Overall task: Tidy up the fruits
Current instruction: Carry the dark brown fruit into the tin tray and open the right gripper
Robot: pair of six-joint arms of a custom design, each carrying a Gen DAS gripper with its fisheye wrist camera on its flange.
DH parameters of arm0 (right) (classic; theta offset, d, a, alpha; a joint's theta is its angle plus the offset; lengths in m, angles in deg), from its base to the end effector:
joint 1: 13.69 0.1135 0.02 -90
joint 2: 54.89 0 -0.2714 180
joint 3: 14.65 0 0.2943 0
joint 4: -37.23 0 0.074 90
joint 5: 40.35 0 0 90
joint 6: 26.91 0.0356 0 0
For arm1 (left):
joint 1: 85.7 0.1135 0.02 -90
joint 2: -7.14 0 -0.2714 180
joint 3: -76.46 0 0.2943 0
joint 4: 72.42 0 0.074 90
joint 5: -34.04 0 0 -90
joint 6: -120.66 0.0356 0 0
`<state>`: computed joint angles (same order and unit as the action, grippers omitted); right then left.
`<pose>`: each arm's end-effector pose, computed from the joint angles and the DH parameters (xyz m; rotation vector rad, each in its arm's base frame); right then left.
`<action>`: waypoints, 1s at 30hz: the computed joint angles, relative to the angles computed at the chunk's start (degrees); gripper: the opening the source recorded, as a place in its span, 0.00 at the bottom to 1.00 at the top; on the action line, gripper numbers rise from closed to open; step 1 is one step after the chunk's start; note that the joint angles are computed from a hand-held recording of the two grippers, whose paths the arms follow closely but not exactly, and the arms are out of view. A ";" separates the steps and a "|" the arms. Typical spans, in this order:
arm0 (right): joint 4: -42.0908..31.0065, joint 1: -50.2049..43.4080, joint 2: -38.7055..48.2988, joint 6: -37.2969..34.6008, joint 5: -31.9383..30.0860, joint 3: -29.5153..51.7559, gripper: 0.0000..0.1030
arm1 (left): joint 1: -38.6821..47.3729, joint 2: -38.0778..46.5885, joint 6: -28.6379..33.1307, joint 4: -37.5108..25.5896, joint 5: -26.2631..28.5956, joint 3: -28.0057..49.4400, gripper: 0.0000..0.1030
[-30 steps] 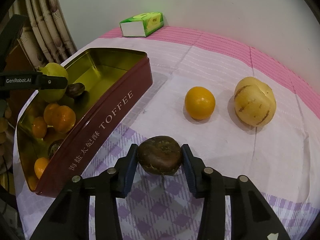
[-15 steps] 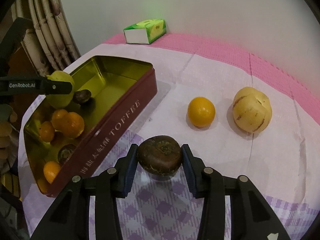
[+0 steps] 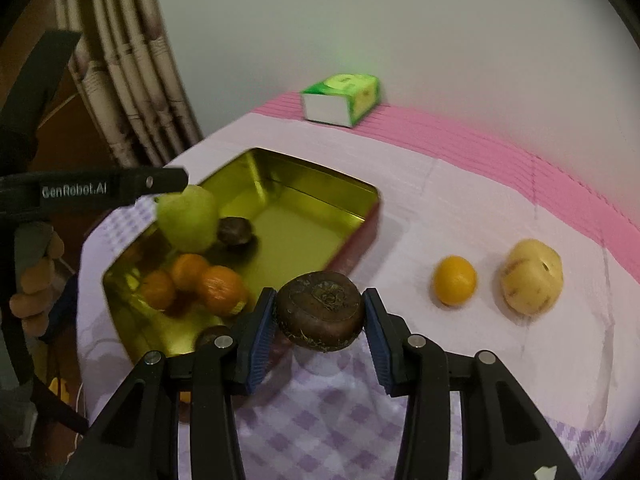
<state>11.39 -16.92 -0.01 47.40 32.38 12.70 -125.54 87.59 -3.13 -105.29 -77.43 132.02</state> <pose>0.1896 -0.0001 0.1128 -0.3891 2.4271 0.2342 0.2380 -0.1816 0.1667 -0.0048 2.4777 -0.0530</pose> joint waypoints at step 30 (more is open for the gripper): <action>8.47 23.40 11.36 6.73 6.15 0.54 0.39 | 9.86 -8.21 -3.67 -3.68 1.14 -8.77 0.79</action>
<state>19.86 6.47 11.35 54.13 38.53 13.24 -115.68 79.38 -6.80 -108.98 -76.29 123.25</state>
